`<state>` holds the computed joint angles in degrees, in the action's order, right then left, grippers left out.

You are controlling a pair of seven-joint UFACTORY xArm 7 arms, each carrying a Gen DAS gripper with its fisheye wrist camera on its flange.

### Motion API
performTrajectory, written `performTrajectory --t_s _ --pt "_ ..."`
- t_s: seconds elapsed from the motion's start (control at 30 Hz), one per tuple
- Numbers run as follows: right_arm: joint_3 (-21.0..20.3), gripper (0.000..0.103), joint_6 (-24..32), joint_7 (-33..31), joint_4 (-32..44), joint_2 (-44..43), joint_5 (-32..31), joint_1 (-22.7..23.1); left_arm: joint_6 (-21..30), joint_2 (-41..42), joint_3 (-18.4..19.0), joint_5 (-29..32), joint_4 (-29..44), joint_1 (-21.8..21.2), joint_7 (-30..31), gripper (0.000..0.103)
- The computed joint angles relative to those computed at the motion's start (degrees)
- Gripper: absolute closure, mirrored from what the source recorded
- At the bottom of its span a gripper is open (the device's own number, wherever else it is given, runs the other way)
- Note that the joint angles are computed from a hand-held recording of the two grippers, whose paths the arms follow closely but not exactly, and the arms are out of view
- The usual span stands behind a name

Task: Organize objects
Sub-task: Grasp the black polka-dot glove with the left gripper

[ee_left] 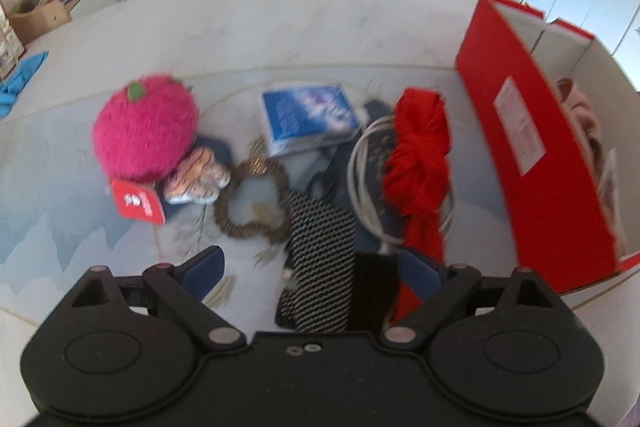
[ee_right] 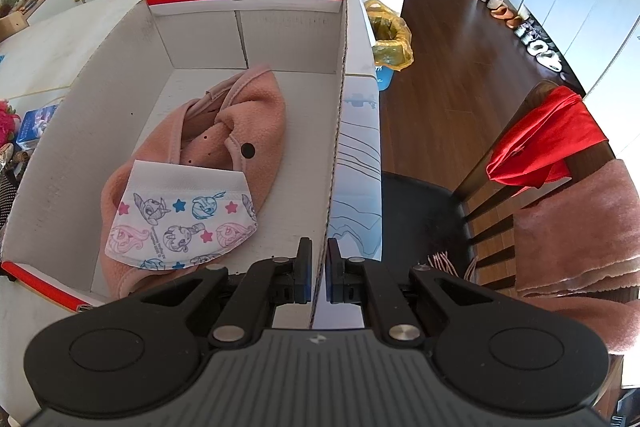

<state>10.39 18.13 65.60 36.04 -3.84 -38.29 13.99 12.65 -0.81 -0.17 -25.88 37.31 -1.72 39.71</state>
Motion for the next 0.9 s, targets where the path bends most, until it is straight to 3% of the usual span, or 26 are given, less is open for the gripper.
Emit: performTrajectory --t_s 0.23,0.33,0.63,0.77,0.9 --pt "-0.1 0.098 0.4 0.3 0.5 0.4 -0.2 0.1 -0.6 3.5 0.0 3.3 0.7 1.7 -4.4 0.024" --pt "-0.2 0.098 0.6 0.4 0.6 0.5 -0.3 0.2 -0.7 4.2 -0.9 2.5 0.8 2.6 -3.5 0.030" --pt "-0.3 0.098 0.7 0.6 0.8 0.7 -0.4 0.5 3.0 3.8 -2.4 -6.9 1.4 3.6 6.1 0.072" --pt "-0.4 0.098 0.6 0.6 0.7 0.7 -0.4 0.5 3.1 3.2 -2.1 -7.6 1.1 2.9 7.1 0.090" --pt "-0.4 0.098 0.6 0.6 0.7 0.7 -0.4 0.5 3.2 2.1 -1.5 -6.2 0.5 2.3 6.0 0.094"
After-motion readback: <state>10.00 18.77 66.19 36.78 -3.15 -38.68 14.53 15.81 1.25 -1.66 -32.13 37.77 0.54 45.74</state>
